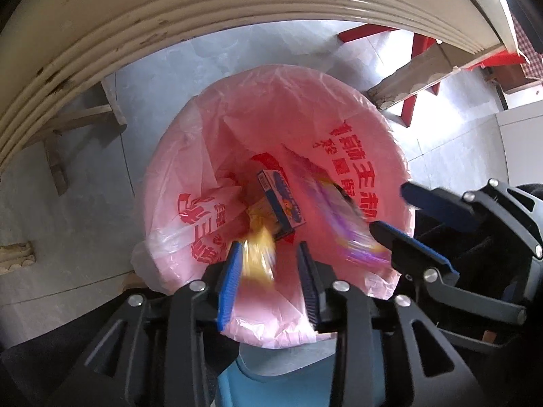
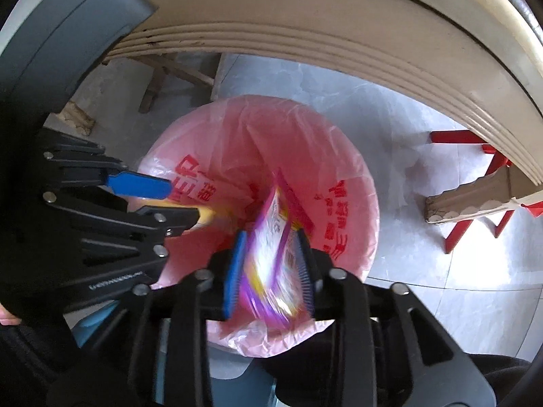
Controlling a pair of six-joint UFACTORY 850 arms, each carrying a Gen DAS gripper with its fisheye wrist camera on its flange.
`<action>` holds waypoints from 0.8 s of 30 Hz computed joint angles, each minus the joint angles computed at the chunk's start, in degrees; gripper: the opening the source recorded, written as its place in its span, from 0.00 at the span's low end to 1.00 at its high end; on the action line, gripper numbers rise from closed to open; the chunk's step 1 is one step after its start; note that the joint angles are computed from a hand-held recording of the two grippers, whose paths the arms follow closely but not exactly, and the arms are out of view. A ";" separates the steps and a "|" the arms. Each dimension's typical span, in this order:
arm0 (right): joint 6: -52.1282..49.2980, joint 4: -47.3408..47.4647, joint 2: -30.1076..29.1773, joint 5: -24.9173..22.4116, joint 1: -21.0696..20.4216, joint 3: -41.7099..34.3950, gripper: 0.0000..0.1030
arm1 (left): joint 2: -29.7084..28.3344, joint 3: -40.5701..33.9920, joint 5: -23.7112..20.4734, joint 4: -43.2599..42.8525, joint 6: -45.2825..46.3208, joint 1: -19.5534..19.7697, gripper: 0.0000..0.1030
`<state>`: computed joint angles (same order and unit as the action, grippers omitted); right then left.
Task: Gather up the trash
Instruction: 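Open both tools to drop the candy bar and snack bag into the bin, then raise both tools from the bin and move them over the table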
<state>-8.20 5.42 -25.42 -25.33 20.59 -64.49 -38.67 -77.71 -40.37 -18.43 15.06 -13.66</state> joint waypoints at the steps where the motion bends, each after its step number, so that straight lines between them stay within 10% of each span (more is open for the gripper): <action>1: -0.14 0.36 0.07 0.04 -0.21 0.02 0.39 | 0.03 0.09 0.24 0.17 -0.47 0.16 0.37; 24: 1.86 -1.71 5.67 2.18 0.36 1.31 0.54 | 9.60 5.17 6.88 4.96 -6.69 0.91 0.71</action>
<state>-6.34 3.71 -19.75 -23.16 20.94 -63.18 -29.07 -72.54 -33.49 -13.47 8.37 -12.76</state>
